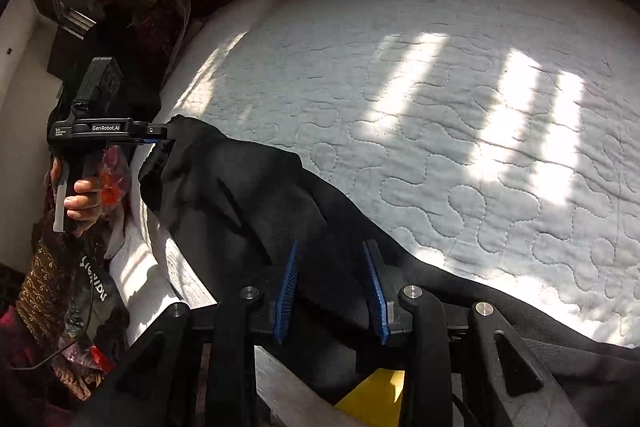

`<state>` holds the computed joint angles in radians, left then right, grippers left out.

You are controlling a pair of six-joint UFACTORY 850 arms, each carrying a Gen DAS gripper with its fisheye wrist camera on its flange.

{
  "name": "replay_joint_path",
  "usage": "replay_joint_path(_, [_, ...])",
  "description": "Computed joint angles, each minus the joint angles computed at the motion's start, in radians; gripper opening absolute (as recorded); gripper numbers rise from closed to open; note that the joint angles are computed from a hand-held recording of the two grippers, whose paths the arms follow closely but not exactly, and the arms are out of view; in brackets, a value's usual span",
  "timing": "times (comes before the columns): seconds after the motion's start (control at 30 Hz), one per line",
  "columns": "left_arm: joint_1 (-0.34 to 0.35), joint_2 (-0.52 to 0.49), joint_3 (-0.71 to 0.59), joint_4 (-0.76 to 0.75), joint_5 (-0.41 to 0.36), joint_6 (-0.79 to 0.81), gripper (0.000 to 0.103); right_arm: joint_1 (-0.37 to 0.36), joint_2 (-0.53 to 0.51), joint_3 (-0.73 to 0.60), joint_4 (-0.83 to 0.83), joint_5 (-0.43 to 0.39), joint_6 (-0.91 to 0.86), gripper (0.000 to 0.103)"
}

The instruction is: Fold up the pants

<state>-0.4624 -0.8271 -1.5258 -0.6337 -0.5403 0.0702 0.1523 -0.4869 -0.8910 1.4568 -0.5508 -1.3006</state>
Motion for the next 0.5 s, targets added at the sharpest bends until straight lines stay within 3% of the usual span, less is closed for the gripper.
replay_joint_path(0.2, [-0.012, 0.031, 0.049, -0.002, 0.062, -0.003, 0.047, 0.072, -0.039, -0.07, -0.097, 0.062, 0.055, 0.035])
replay_joint_path(0.3, [-0.016, 0.052, 0.091, -0.038, 0.08, 0.03, 0.047, 0.13, -0.011, -0.062, -0.192, 0.178, 0.07, 0.036])
replay_joint_path(0.37, [-0.021, 0.063, 0.109, -0.028, 0.098, 0.03, 0.047, 0.143, 0.028, -0.027, -0.135, 0.232, -0.031, 0.036])
replay_joint_path(0.43, [-0.026, 0.068, 0.115, -0.014, 0.103, 0.022, 0.047, 0.136, 0.048, -0.006, -0.071, 0.234, -0.084, 0.037])
replay_joint_path(0.5, [-0.026, 0.074, 0.122, -0.021, 0.103, 0.03, 0.047, 0.122, 0.048, -0.002, -0.119, 0.193, -0.013, 0.037])
